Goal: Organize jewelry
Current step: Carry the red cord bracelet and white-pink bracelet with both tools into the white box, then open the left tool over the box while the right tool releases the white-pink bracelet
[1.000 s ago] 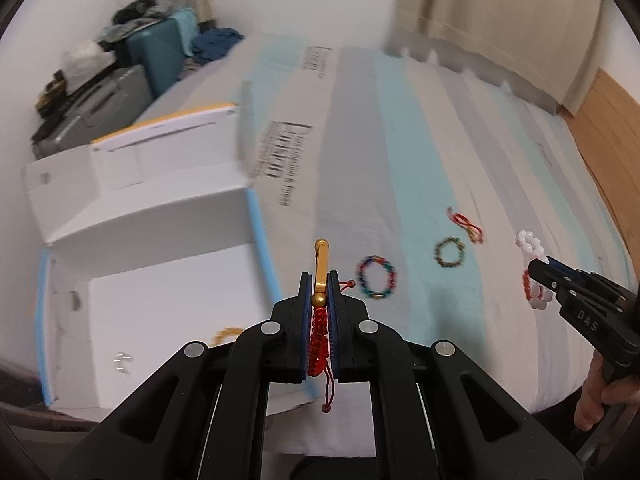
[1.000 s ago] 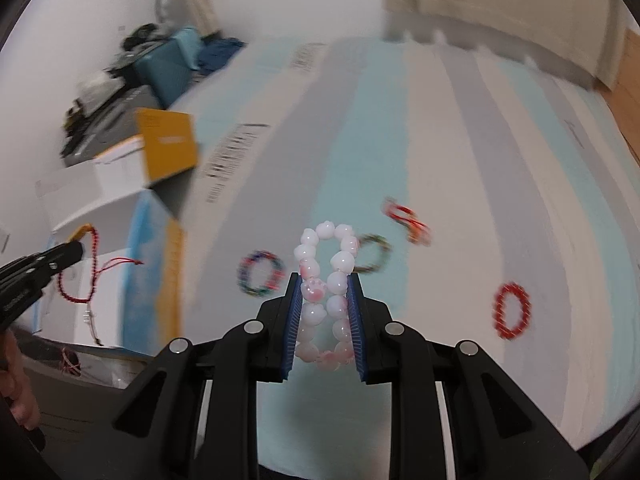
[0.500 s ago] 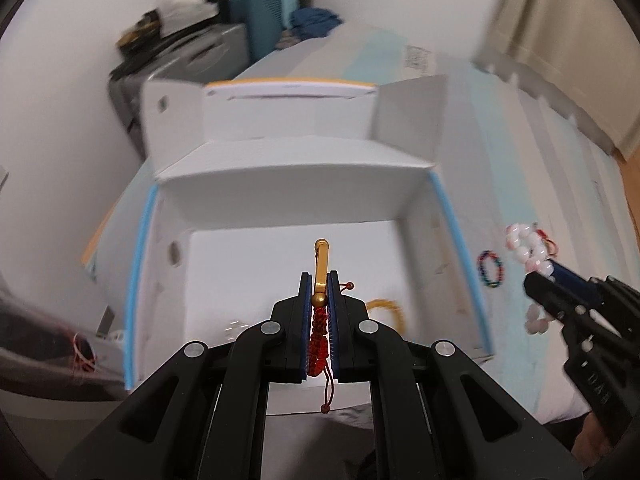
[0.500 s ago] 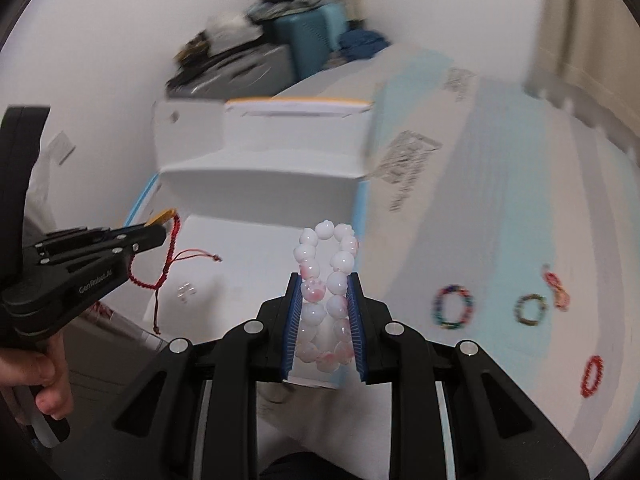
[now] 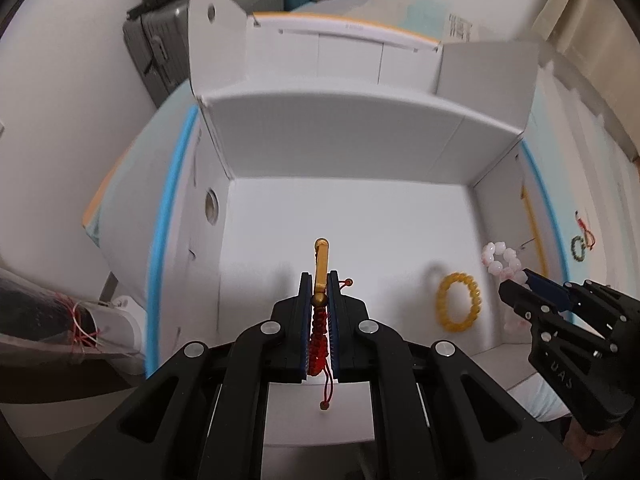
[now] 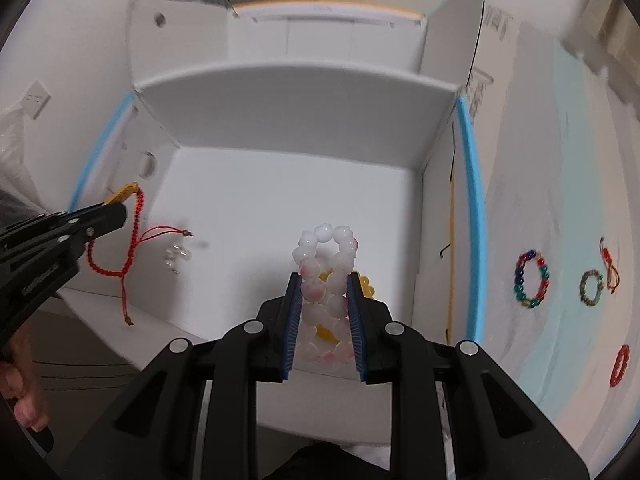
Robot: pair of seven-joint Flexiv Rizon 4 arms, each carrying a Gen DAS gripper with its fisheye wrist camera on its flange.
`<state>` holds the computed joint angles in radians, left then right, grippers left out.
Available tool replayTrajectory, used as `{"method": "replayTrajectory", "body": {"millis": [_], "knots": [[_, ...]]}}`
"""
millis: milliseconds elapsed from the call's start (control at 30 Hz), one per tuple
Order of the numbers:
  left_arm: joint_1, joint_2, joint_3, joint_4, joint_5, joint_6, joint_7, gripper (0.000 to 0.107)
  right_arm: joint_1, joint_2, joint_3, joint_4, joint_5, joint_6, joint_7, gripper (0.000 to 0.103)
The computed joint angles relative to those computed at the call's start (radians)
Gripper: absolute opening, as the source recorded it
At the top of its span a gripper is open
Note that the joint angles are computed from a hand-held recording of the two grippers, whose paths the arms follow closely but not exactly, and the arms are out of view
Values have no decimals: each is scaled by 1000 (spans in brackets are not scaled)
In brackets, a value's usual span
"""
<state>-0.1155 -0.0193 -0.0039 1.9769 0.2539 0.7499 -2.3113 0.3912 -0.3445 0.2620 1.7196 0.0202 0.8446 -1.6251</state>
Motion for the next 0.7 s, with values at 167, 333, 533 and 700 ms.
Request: {"method": "replayTrajectory", "body": {"millis": [167, 333, 533, 700], "knots": [[9, -37, 9, 27, -47, 23, 38, 6, 18, -37, -13, -17, -31, -37, 38, 22], [11, -60, 18, 50, -76, 42, 64, 6, 21, -63, -16, -27, -46, -56, 53, 22], [12, -84, 24, 56, -106, 34, 79, 6, 31, -96, -13, -55, -56, -76, 68, 22], [8, -95, 27, 52, -106, 22, 75, 7, 28, -111, -9, -73, -47, -94, 65, 22]]}}
